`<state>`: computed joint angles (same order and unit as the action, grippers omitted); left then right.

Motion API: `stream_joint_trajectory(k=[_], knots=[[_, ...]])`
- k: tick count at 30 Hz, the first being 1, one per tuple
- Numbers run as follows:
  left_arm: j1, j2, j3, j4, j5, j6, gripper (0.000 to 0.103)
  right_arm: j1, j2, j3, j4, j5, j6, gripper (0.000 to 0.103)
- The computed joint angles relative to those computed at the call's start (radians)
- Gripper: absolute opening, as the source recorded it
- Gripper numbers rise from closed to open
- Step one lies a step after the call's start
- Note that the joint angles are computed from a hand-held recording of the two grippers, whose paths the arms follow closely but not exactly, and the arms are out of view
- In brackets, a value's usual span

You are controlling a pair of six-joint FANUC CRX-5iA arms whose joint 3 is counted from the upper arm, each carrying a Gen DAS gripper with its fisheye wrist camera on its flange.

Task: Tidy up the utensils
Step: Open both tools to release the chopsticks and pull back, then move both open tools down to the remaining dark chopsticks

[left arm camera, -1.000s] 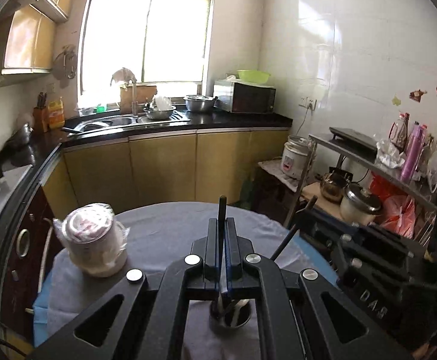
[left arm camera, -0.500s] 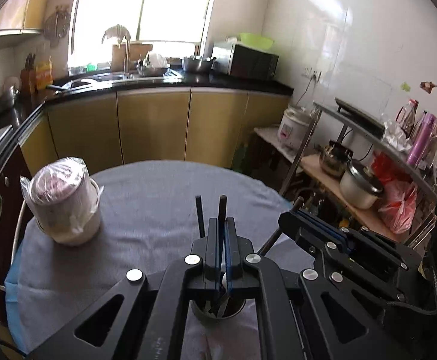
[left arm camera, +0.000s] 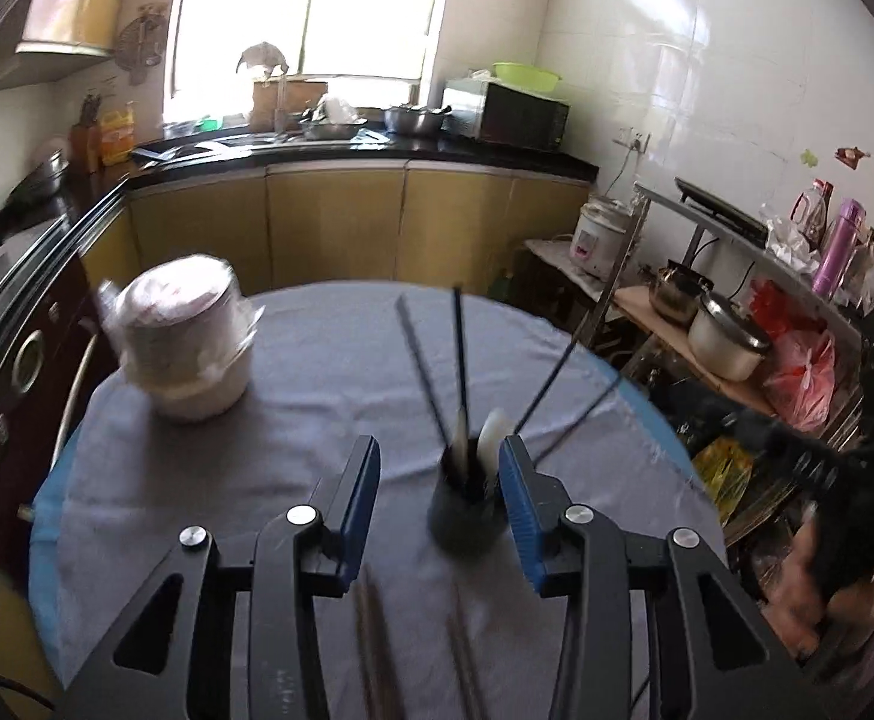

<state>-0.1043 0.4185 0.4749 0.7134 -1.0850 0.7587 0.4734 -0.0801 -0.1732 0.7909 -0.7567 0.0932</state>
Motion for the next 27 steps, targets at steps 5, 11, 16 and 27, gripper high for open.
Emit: stream_joint_trajectory(k=[5,11,16,27], knots=[[0.053,-0.140,-0.224,-0.038,0.063,0.011,0.057,0.067,-0.097,-0.128,0.008,-0.013,-0.119,0.031],[0.090,-0.265,-0.405,-0.109,0.134,0.056,0.063,0.157,-0.135,-0.202,-0.009,-0.029,-0.201,0.056],[0.105,-0.345,-0.481,-0.222,0.194,0.125,0.063,0.209,-0.114,-0.205,-0.031,-0.032,-0.195,0.056],[0.132,-0.428,-0.570,-0.272,0.293,0.122,0.064,0.260,-0.052,-0.159,-0.101,-0.034,-0.118,0.056]])
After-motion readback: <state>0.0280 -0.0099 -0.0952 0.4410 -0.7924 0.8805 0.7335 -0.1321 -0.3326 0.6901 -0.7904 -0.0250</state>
